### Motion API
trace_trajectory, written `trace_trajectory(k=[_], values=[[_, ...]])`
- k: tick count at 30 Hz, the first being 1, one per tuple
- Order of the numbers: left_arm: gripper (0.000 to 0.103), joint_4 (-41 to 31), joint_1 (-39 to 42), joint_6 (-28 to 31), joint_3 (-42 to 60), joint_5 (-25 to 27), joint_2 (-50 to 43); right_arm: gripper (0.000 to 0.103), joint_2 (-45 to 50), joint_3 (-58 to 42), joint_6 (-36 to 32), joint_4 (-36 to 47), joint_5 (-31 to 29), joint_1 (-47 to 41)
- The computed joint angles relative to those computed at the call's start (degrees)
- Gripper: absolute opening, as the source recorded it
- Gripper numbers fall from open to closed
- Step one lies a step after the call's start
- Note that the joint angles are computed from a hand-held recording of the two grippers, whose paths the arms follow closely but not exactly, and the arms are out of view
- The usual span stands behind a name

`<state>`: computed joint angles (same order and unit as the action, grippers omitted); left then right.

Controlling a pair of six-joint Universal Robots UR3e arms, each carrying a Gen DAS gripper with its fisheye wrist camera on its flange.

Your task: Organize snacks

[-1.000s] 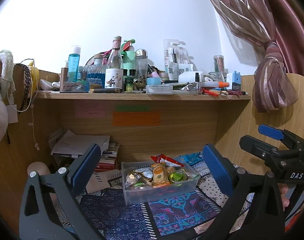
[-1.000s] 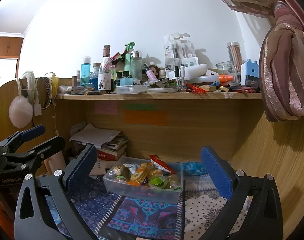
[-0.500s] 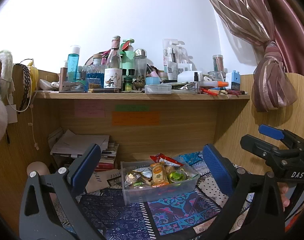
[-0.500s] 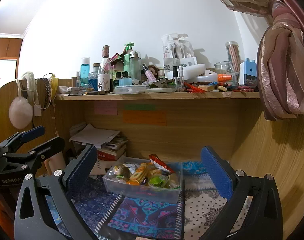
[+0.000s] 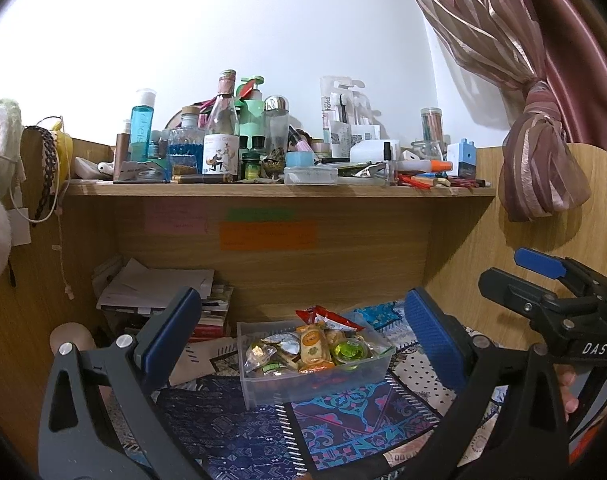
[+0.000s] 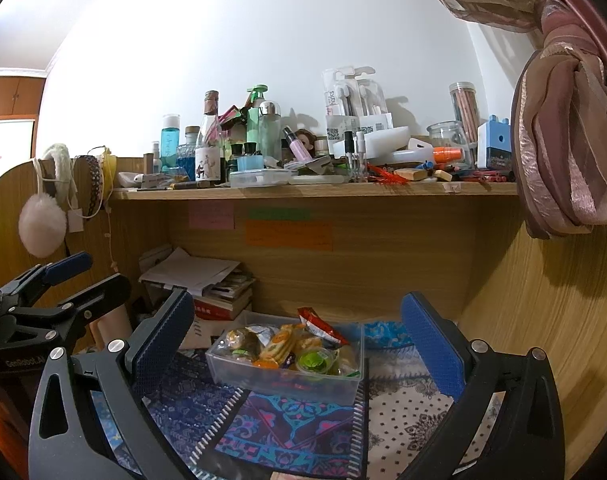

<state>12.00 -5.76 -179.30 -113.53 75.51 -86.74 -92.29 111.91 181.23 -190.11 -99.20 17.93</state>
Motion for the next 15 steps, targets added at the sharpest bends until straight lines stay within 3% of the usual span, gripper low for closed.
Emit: trace_trajectory(k=[15], values=[[0.103, -0.6, 0.7, 0.0, 0.4, -1.7, -1.9, 0.103, 1.7, -0.6, 0.9, 1.0, 0.5, -0.6]])
